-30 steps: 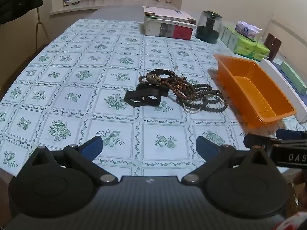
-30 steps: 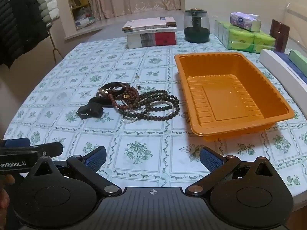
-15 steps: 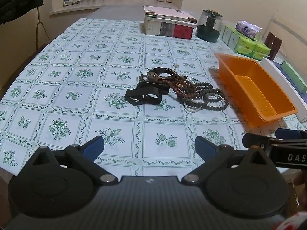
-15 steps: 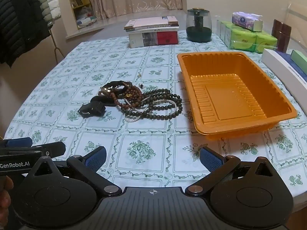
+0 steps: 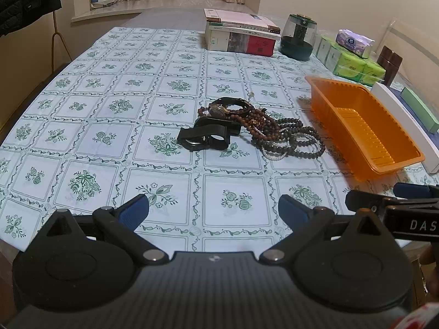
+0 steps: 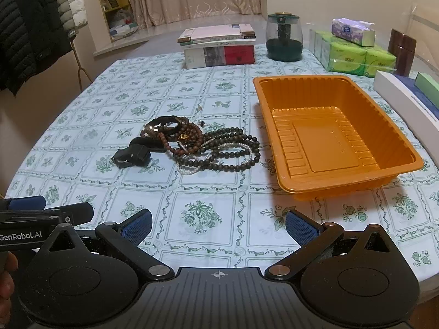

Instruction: Organize jewelry

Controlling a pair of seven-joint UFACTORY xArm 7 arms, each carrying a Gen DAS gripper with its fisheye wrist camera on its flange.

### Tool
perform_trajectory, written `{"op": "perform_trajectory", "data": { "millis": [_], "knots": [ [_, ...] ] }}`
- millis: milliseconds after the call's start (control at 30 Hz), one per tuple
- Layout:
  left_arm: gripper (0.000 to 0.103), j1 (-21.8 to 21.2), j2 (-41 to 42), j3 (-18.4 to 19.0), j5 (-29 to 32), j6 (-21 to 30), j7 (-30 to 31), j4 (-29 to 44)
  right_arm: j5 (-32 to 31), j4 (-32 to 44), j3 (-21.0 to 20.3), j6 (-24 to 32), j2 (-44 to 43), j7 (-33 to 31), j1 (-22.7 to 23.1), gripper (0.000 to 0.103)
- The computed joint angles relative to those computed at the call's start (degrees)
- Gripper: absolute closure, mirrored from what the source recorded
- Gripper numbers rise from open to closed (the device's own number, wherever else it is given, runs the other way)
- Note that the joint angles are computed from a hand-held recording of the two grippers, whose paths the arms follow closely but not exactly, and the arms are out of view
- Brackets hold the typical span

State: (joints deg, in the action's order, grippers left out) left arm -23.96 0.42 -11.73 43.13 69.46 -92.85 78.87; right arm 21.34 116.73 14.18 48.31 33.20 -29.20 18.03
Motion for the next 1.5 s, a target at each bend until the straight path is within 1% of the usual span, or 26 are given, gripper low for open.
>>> {"op": "perform_trajectory", "data": {
  "millis": [1500],
  "knots": [
    [0.003, -0.17, 0.3, 0.15, -0.14, -0.82, 0.18, 0.16, -0.28, 0.28, -0.04, -0.09, 0.26, 0.22, 0.06, 0.001]
  ]
}}
